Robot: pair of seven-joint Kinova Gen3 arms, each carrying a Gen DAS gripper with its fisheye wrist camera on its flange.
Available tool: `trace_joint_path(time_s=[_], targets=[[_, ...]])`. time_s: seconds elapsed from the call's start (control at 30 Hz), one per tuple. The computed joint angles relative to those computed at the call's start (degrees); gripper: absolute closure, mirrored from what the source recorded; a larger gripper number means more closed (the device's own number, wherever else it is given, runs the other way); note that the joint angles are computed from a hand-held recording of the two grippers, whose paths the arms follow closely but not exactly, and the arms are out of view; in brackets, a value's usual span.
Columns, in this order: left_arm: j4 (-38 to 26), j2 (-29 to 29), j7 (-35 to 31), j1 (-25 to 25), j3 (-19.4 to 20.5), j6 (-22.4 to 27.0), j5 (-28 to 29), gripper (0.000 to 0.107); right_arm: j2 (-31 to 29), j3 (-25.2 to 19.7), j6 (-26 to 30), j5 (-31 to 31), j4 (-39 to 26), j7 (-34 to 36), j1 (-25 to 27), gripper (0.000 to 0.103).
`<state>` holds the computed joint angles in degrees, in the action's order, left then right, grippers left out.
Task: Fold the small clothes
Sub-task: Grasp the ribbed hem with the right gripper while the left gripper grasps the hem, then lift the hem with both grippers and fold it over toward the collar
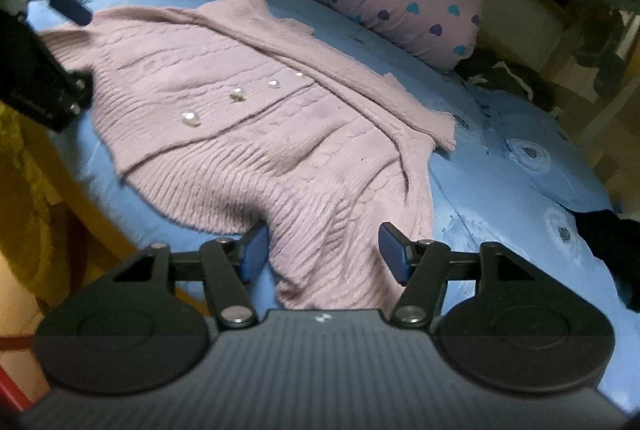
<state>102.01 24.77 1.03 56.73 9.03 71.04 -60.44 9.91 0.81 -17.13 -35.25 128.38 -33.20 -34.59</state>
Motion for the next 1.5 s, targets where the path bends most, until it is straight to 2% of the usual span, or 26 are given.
trace_joint_path(time_s=[0.07, 0.13, 0.17, 0.2, 0.23, 0.27, 0.3, 0.37, 0.6, 0.77, 0.93, 1.3, 1.5], targets=[[0.2, 0.1, 0.5, 0.2, -0.1, 0.1, -0.5, 0.025, 0.6, -0.5, -1.3, 0.5, 0.1, -1.0, 0.2, 0.046], [1.1, 0.1, 1.4, 0.6, -0.1, -0.3, -1.7, 0.032, 0.8, -1.3, -1.9, 1.9, 0.2, -2.3, 0.8, 0.062], [1.7, -0.3, 1.9, 0.7, 0.1, -1.1, -2.3, 0.045, 0.8, -1.4, -2.2, 2.1, 0.4, -2.6, 0.8, 0.083], [2.3, -0.7, 2.4, 0.6, 0.3, -2.1, -2.7, 0.057, 1.0, -1.0, -2.7, 1.3, 0.5, -2.0, 0.1, 0.087], [2.8, -1.0, 2.8, 0.4, 0.5, -3.0, -3.0, 0.064, 1.2, -0.8, -3.2, 1.0, 0.5, -1.8, -0.2, 0.087], [2.8, -1.0, 3.0, 0.4, 0.6, -3.4, -3.3, 0.079, 1.3, -1.3, -3.8, 1.7, 0.7, -2.6, 0.3, 0.088], [2.6, -0.9, 3.0, 0.3, 0.7, -3.6, -3.5, 0.086, 1.2, -1.7, -3.9, 2.5, 0.8, -3.4, 0.9, 0.089], [2.0, -0.3, 3.6, 0.8, 0.4, -2.8, -4.1, 0.091, 1.0, -2.5, -4.4, 4.4, 0.9, -5.5, 2.0, 0.090], [1.6, -0.8, 8.1, 2.2, 0.0, 0.7, -8.2, 0.093, 0.3, -4.8, -10.1, 9.3, 1.8, -10.3, 4.1, 0.091], [-0.4, -0.9, 8.6, 2.3, 0.2, 4.6, -10.3, 0.094, 0.3, -5.7, -13.2, 11.5, 1.5, -12.6, 5.1, 0.091], [-2.6, -0.6, 6.6, 1.6, -0.1, 7.2, -13.2, 0.094, 0.5, -6.1, -16.2, 12.1, 0.8, -11.7, 5.1, 0.091], [-8.9, -0.1, 1.2, -2.9, -2.7, 6.1, -19.6, 0.094, 3.9, -5.2, -18.9, 13.0, -6.6, -9.3, 5.5, 0.091], [-13.5, 2.0, -2.3, -6.3, -5.5, 3.4, -23.5, 0.096, 7.7, -4.3, -20.4, 14.6, -12.4, -8.3, 5.7, 0.091]])
